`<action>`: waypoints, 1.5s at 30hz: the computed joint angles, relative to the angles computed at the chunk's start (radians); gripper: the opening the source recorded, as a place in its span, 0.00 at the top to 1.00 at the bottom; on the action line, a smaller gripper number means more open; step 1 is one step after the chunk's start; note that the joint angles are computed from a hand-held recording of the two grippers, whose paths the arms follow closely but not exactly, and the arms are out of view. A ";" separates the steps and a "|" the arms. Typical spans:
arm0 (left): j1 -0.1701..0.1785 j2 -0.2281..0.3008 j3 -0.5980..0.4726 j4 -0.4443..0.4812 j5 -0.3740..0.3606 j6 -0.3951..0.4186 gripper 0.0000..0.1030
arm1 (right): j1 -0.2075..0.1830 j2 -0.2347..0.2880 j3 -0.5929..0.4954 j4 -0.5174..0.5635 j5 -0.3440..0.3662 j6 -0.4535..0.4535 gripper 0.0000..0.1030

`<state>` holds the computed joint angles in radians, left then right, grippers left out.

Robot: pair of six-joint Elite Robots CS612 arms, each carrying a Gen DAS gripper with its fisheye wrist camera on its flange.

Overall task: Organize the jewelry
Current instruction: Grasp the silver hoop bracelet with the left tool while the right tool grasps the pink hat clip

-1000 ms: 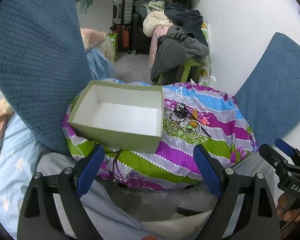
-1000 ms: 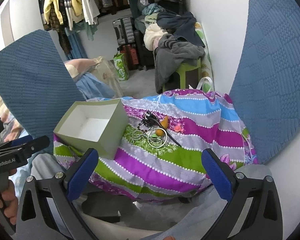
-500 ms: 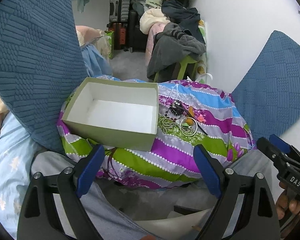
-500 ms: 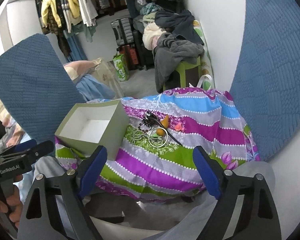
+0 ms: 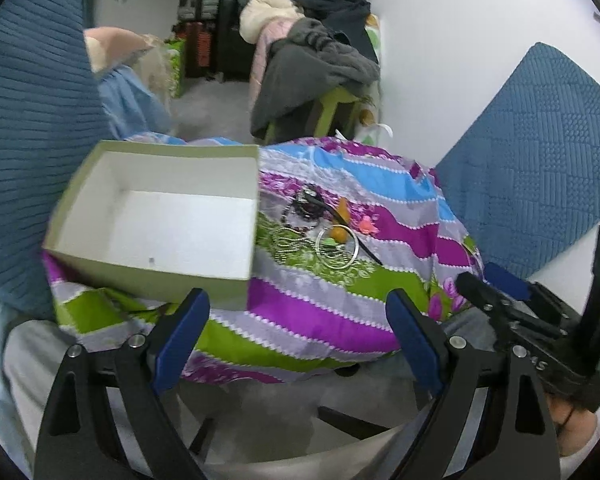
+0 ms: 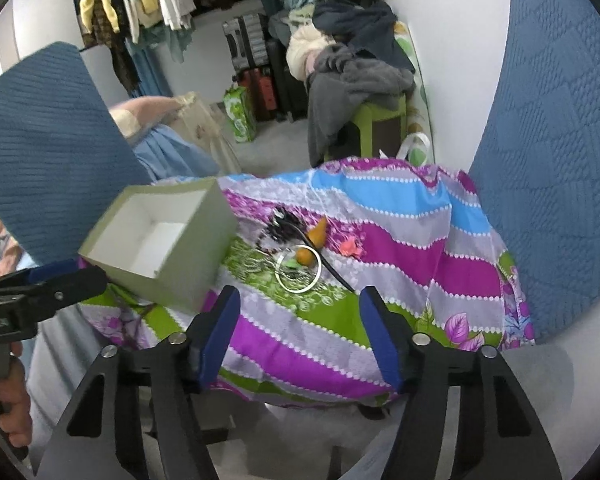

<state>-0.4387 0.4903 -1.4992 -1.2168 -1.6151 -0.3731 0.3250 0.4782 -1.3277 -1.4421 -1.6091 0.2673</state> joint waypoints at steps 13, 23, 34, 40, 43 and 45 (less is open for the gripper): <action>-0.011 -0.019 0.122 -0.040 -0.024 0.016 0.23 | -0.035 -0.010 0.070 -0.015 0.011 -0.007 0.47; -0.013 -0.038 0.222 -0.081 -0.058 0.033 0.28 | -0.055 -0.024 0.145 -0.044 0.049 -0.017 0.46; -0.002 -0.058 0.347 -0.106 -0.082 0.020 0.57 | -0.082 -0.060 0.302 -0.123 0.133 -0.095 0.43; 0.008 -0.078 0.430 -0.127 -0.110 0.032 0.68 | -0.089 -0.093 0.413 -0.128 0.176 -0.144 0.58; 0.009 -0.085 0.461 -0.149 -0.101 0.045 0.70 | -0.093 -0.095 0.441 -0.127 0.201 -0.157 0.63; 0.011 -0.092 0.481 -0.159 -0.104 0.052 0.71 | -0.093 -0.090 0.440 -0.145 0.185 -0.170 0.63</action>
